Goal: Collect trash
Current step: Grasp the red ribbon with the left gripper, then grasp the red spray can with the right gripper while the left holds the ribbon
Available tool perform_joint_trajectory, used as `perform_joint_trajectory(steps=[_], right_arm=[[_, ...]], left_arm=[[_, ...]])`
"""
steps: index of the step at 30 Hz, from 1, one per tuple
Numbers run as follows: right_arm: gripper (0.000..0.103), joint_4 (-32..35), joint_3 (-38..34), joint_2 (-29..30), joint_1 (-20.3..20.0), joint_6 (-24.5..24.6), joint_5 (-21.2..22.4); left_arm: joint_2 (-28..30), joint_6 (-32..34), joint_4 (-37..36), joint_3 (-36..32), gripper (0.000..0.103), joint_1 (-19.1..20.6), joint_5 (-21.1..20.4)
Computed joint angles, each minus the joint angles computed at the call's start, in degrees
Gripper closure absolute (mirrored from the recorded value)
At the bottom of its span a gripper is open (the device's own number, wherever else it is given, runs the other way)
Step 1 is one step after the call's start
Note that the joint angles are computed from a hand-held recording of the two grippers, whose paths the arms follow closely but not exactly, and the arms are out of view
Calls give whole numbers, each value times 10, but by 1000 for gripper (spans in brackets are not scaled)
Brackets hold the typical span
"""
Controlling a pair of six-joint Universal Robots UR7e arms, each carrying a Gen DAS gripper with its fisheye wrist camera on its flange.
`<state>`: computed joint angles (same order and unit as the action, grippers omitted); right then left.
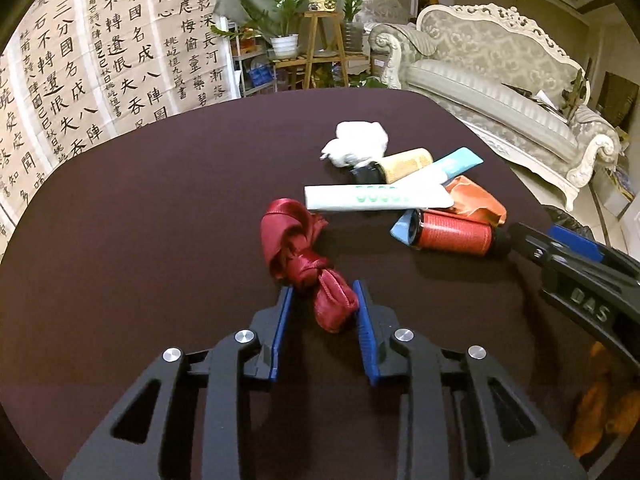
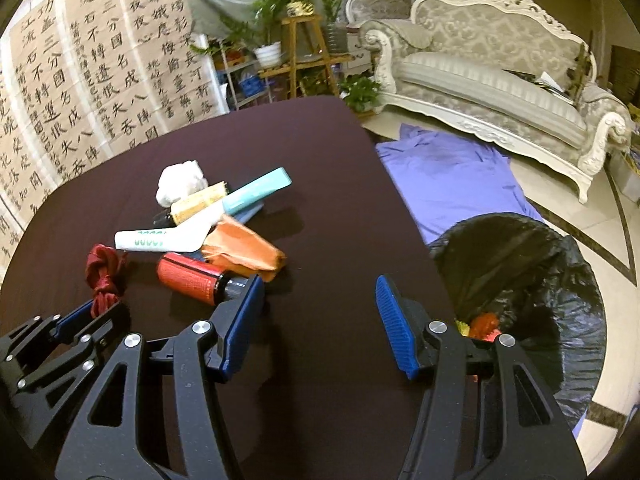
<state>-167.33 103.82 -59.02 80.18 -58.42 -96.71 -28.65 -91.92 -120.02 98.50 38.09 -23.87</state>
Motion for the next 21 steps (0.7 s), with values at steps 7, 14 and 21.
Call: perform_joint_trajectory(steps=[7,14,21], right_arm=[[46,-12,34,-6,10,-40,-12],[46,-19,67,-16,17,-64,-13],[46,-1,84,-28,18,-75,-3]], left_arm=[[-21,-23,10,32,72,-8,-4],[-44,-90,52,60,72,-14,-9],[-62,-163,106,77,72,-22,-19]])
